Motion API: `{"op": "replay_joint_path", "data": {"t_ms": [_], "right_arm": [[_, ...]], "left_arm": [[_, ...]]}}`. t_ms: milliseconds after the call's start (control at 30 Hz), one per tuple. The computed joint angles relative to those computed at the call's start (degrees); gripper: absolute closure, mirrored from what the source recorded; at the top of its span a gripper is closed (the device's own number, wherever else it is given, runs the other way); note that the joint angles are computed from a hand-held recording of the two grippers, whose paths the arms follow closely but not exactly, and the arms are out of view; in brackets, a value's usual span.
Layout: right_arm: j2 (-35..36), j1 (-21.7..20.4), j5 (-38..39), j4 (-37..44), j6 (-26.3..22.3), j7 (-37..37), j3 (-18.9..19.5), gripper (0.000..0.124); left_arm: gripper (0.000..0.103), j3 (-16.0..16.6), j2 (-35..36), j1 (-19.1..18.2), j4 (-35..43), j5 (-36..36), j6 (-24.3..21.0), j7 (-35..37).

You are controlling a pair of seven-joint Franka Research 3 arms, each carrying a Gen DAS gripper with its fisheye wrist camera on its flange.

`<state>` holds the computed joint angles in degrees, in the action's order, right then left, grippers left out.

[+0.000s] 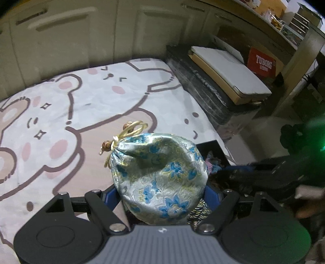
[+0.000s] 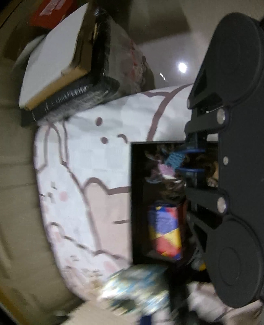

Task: Organize objects
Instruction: 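Open the right tool to drop the yarn toy while the left tool lowers the pouch into the box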

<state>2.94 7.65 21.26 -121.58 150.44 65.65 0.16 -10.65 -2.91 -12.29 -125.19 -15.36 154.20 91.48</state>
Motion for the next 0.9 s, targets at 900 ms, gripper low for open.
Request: {"op": "replay_joint_path", "data": {"t_ms": [900], "right_arm": [[-1.89, -0.86, 14.73, 0.35, -0.23, -1.18, -0.32, 0.107]], "left_arm": [[0.007, -3.05, 7.39, 1.24, 6.74, 3.68, -2.38, -4.40]]}}
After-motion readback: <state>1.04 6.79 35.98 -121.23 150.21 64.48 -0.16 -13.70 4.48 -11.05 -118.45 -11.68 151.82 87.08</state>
